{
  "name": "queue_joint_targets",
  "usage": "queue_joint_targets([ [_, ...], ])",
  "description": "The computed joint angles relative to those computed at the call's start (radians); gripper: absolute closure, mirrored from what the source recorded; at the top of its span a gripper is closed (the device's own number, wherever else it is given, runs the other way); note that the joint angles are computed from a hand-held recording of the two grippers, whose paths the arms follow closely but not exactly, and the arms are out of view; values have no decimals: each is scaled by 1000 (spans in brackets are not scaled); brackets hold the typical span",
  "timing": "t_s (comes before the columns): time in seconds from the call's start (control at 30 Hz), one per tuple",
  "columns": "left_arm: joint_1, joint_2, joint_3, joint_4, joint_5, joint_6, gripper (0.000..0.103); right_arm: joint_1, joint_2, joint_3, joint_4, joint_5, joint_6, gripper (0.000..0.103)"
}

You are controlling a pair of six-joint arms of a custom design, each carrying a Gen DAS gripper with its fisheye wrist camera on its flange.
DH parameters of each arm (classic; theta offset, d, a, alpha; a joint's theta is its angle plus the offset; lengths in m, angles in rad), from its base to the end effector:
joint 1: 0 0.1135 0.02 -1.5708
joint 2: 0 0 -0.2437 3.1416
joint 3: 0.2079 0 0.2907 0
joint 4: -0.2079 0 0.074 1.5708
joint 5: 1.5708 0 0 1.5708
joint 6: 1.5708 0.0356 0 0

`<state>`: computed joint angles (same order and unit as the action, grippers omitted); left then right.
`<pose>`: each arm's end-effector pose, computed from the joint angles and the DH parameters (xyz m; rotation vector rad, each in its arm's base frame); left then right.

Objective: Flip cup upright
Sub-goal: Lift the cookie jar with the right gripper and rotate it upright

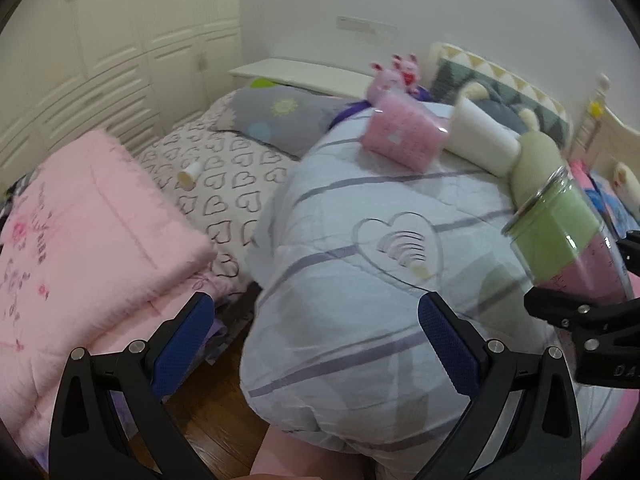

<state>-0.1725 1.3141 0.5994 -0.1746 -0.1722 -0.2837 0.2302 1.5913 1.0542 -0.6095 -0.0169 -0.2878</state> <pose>0.2779 -0.0422 0.1234 -0.2102 2.4330 0.0095 0.3360 0.0793 0.1633 -0.7006 2.6252 0.0061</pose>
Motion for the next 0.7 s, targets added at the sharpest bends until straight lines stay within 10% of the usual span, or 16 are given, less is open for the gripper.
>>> queue_joint_targets([
  [0.7, -96, 141, 172, -52, 262, 423, 0, -147, -374, -409, 110, 77, 654, 31],
])
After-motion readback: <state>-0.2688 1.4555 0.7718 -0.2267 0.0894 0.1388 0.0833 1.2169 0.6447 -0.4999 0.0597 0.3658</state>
